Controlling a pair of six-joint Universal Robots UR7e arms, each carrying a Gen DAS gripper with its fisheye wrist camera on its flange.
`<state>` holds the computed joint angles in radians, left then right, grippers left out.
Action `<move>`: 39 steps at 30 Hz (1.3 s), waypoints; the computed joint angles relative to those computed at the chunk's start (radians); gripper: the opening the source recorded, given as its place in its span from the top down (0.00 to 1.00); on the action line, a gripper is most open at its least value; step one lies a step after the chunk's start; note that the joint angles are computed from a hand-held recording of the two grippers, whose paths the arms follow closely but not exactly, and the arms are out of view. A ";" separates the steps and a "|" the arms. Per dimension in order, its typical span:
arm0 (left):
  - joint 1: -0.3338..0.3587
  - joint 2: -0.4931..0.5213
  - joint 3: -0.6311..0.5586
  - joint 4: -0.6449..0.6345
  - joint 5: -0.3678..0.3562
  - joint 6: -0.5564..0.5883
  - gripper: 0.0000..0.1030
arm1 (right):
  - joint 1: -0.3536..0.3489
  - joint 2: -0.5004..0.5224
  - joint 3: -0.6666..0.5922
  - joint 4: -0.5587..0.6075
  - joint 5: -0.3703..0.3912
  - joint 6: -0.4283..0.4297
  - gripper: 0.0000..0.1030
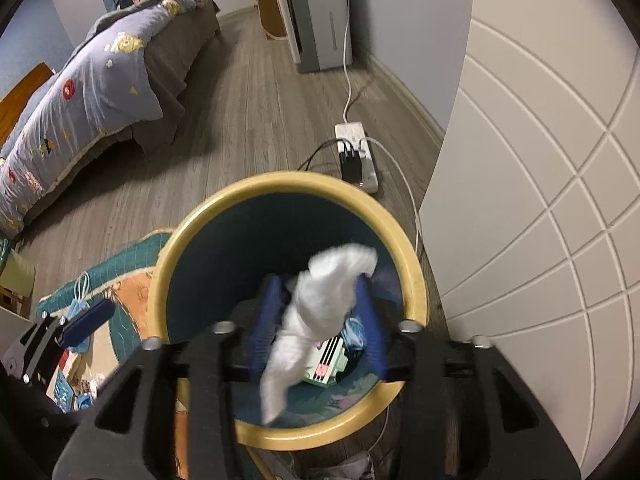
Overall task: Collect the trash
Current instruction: 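Open both tools to drop the bag and bottle into the bin, then move both tools back over the cushion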
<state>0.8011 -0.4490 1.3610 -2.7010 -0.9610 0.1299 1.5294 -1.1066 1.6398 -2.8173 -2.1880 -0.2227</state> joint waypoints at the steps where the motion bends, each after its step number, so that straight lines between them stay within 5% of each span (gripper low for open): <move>1: 0.000 -0.006 0.011 -0.012 0.001 -0.002 0.35 | 0.001 0.000 -0.001 -0.008 0.002 0.000 0.46; 8: 0.003 -0.045 0.064 -0.045 0.012 -0.025 0.11 | 0.009 0.002 0.000 -0.042 -0.003 0.008 0.22; 12: 0.003 -0.083 0.103 -0.054 0.024 -0.070 0.09 | 0.023 0.008 -0.002 -0.041 -0.003 0.007 0.05; 23: 0.001 -0.307 0.297 -0.003 0.150 -0.211 0.07 | 0.099 0.025 0.002 -0.024 0.037 -0.017 0.06; 34: -0.007 -0.591 0.516 0.061 0.363 -0.366 0.05 | 0.195 0.077 -0.010 -0.010 0.022 -0.057 0.06; 39: 0.036 -0.655 0.573 0.105 0.372 -0.451 0.05 | 0.234 0.099 0.003 -0.003 0.017 -0.074 0.06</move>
<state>0.8371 -1.1039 1.9337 -2.5960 -0.5890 -0.3211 1.7630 -1.0071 1.6424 -2.8207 -2.1714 -0.2972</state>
